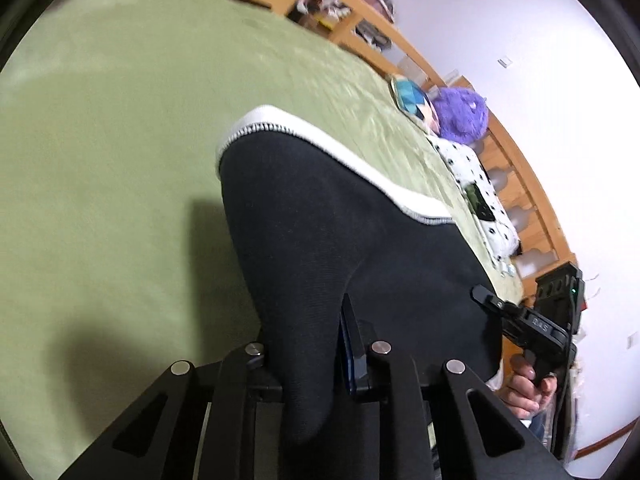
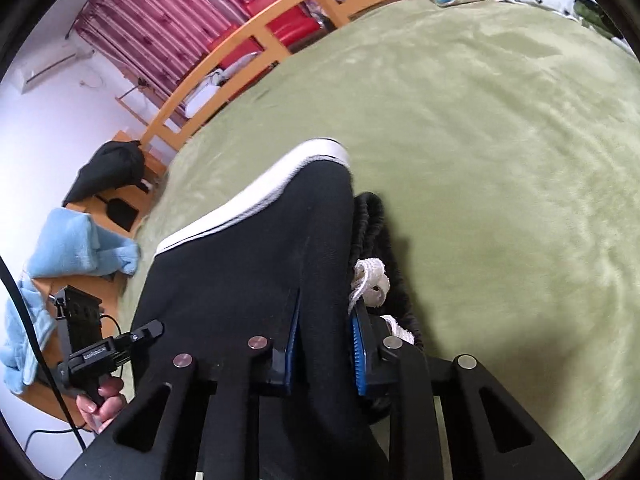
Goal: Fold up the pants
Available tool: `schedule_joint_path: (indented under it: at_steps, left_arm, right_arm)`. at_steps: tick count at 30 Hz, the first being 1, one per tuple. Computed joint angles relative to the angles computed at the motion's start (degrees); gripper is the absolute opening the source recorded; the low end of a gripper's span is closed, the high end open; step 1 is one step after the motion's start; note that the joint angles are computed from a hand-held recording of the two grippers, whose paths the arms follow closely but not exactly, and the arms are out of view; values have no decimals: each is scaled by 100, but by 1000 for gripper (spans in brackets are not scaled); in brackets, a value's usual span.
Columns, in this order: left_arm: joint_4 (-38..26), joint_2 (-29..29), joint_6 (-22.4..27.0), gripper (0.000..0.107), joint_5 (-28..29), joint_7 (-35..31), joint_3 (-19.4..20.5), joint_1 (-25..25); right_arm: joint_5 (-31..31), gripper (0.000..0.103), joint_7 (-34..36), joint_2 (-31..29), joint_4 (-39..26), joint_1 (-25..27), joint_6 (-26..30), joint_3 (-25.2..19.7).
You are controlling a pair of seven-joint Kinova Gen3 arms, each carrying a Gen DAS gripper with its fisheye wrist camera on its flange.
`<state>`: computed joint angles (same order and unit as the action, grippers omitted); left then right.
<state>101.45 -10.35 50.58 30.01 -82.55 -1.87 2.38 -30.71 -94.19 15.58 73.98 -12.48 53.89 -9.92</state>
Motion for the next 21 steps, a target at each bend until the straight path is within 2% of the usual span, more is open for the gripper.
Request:
schedule_joint_path:
  at_steps: [4,6,7,9,11,13,15,17,19,21]
  left_arm:
    - [-338,-262,625,18,-372,-237,-473,-368]
    - [-503,-297,860,18,-685,-274,-580,-585]
    - [-569,-260,962,18,-856,-301,-636,-626]
    - [-578,-147,1139,21,-957,-510,-700,-817]
    - [-442,46,1251,28,-801,-703,-852,-887]
    - [-282,132,1305,36,-947,-561,-752,-1038]
    - [-165,-50,1309,37,-1386,-199,-336,-1307]
    - [-83,-330,1262,51,-1762,-2,-62,-1369]
    - [21,-660,1168,54,-2071,333,-19,-1121]
    - [129,-997,1121,54,-2435,702,286,-1011]
  right_arm:
    - [-53,17,-134,187,-200,-365,-329,-321]
    - [194,17,-344,410,-352,-386,-510,-749]
    - [370,17,-489,597,-536,-555,-539,-836]
    - [836,17,-843,863,-858,-1019,-475,-705]
    - [1302,20,-1052,987,-1067,-1550,-337,-278]
    - [1768,34,-1250,1023,-1248,-2016,-77,191]
    - [2164,40,-1533,930,-1283,-2140,138,279]
    - [2607,41,-1841,682,-1198,-2352,185,393]
    - [3073,42,-2058,382,-908,-2850,-9,754]
    - [3322,42,-2071,165,-651,-3089,-185,751]
